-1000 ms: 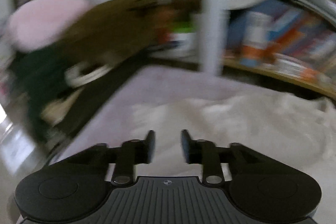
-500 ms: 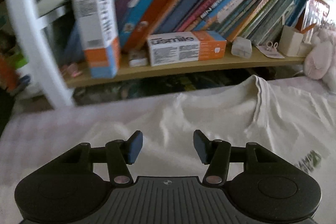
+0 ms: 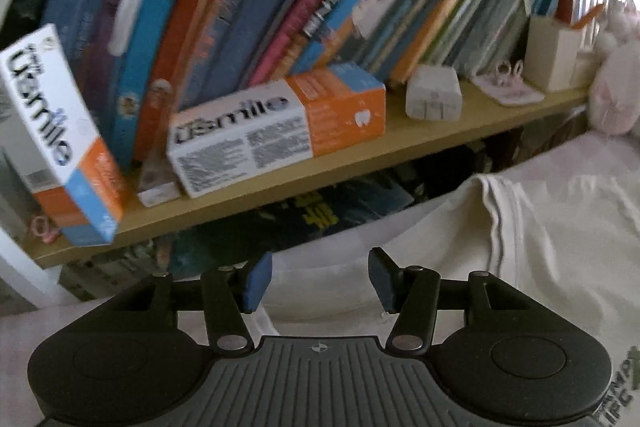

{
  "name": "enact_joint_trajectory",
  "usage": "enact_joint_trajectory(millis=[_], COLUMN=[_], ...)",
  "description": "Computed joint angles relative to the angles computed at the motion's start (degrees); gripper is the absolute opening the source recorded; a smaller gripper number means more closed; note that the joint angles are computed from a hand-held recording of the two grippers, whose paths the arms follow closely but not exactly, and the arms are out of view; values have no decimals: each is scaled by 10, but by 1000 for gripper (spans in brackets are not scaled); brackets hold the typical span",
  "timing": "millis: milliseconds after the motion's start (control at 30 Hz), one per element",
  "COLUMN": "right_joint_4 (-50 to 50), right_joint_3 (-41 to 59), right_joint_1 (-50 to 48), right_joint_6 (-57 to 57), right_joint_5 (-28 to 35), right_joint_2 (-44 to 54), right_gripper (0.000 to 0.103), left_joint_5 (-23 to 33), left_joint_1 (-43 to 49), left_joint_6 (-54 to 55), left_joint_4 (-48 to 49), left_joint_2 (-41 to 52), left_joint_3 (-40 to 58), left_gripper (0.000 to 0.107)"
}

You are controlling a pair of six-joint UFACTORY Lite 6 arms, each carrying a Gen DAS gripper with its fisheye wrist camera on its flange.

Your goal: Fold clothes

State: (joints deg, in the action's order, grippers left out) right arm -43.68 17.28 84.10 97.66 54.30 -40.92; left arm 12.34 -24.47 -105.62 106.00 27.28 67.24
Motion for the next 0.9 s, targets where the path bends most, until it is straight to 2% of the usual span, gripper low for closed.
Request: enact_joint_trajectory(millis=[100,233,267,333,400,500,567,633,767,833,900], right_joint_4=[-2,-4,-4,-5,-6,-7,-7,-8,-9,-10,-12], right_joint_3=[-1,0,0,-1,-2,-3,-3,-4,-6,-8,-11], right_joint_1=[0,3,3,3,3,3,3,3,3,6,11], right_joint_6=[4,12,12,13,13,14,14,14,15,17,23], right_joint_5=[-1,-1,-1,-1,-1,-1,-2,-2,-2,0,3], right_joint_2=[-1,3,3,2,1,0,-1,-2,-4,-7,-9], right_gripper=[58,59,59,60,61,61,61,61,62,63,63], left_joint_5=[21,10,4,-11,-2,33,33,14,-21,-15,-24], left_joint_1=[-9,-3,-1,0,-10,-32,-34,-33,-25,-20,-5], left_joint_6=[-3,24,34,37,96,228,268,222,82,-18,-51], left_joint_4=[-1,-68,-88,-95,-150,-273,-328,-294,-119,0,47], left_joint_2=[36,83,93,111,135,185,202,191,119,67,17], left_joint_3=[31,93,109,134,168,236,263,251,168,105,49], left_gripper=[54,53,50,34,20,16,17,21,24,25,29])
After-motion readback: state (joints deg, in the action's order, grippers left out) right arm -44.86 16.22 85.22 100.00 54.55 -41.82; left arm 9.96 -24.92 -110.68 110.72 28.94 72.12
